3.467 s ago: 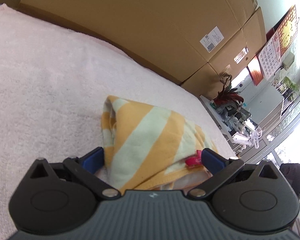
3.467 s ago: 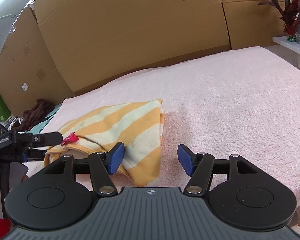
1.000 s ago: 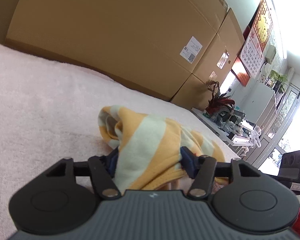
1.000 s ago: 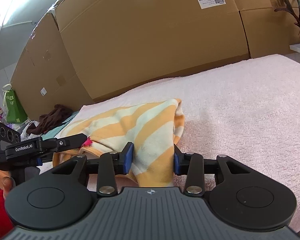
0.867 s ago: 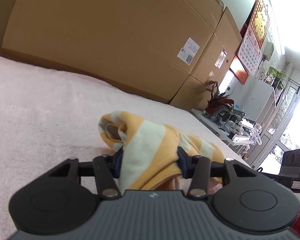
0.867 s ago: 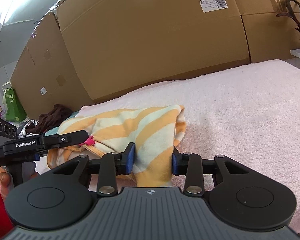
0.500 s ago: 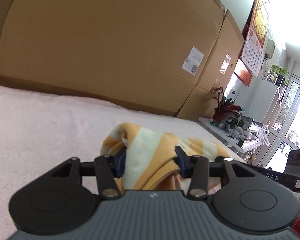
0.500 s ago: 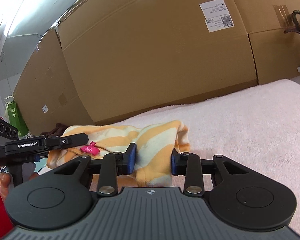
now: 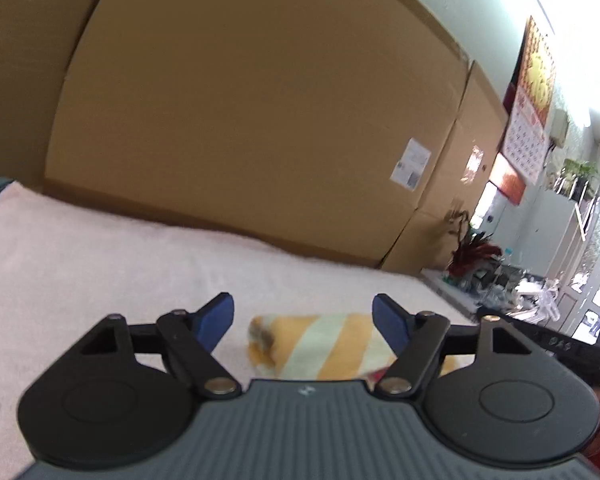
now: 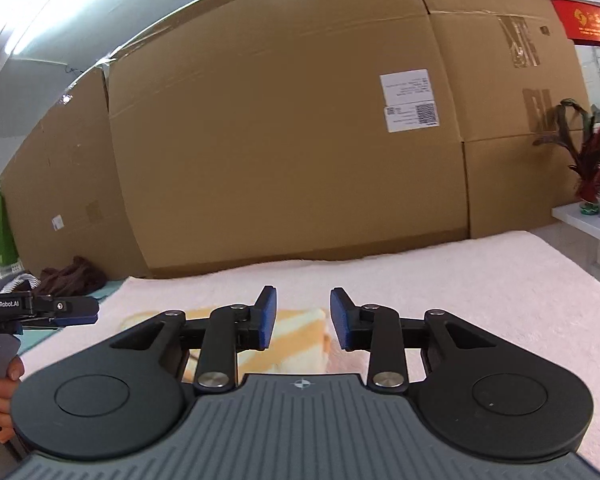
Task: Fold clothes
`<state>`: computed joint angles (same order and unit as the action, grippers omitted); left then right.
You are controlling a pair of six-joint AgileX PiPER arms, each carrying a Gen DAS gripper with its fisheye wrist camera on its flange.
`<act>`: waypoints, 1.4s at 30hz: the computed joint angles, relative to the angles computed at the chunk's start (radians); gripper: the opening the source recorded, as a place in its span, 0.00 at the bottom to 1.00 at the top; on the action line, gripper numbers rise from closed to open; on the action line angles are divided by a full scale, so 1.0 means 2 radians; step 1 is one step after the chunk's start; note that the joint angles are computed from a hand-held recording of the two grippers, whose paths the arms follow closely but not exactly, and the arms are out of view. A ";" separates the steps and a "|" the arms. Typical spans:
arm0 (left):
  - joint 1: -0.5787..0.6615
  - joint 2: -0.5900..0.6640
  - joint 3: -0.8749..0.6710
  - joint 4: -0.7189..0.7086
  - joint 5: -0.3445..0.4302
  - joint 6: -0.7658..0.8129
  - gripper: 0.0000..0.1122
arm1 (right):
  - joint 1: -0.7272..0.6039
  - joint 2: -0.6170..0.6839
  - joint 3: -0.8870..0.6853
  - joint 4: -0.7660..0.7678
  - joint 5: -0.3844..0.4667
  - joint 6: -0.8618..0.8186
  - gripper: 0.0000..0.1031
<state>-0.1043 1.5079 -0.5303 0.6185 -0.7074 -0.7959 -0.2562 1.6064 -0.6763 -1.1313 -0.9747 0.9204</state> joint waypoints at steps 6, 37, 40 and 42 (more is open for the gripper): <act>-0.050 0.088 -0.081 0.026 0.055 -0.061 0.55 | 0.110 0.029 -0.060 0.020 0.131 -0.032 0.23; -0.045 0.096 0.091 -0.025 -0.213 0.040 0.79 | 0.023 0.019 0.003 0.020 0.061 0.010 0.36; -0.049 0.112 0.095 -0.029 -0.237 0.035 0.79 | 0.031 0.003 0.020 0.030 0.072 -0.024 0.31; -0.064 0.107 0.094 -0.043 -0.220 0.051 0.79 | 0.045 0.003 0.032 0.053 0.085 -0.073 0.31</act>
<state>-0.2317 1.7218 -0.3428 0.5332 -1.1466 -0.6942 -0.1664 1.6115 -0.6132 -1.0248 -0.8047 0.7749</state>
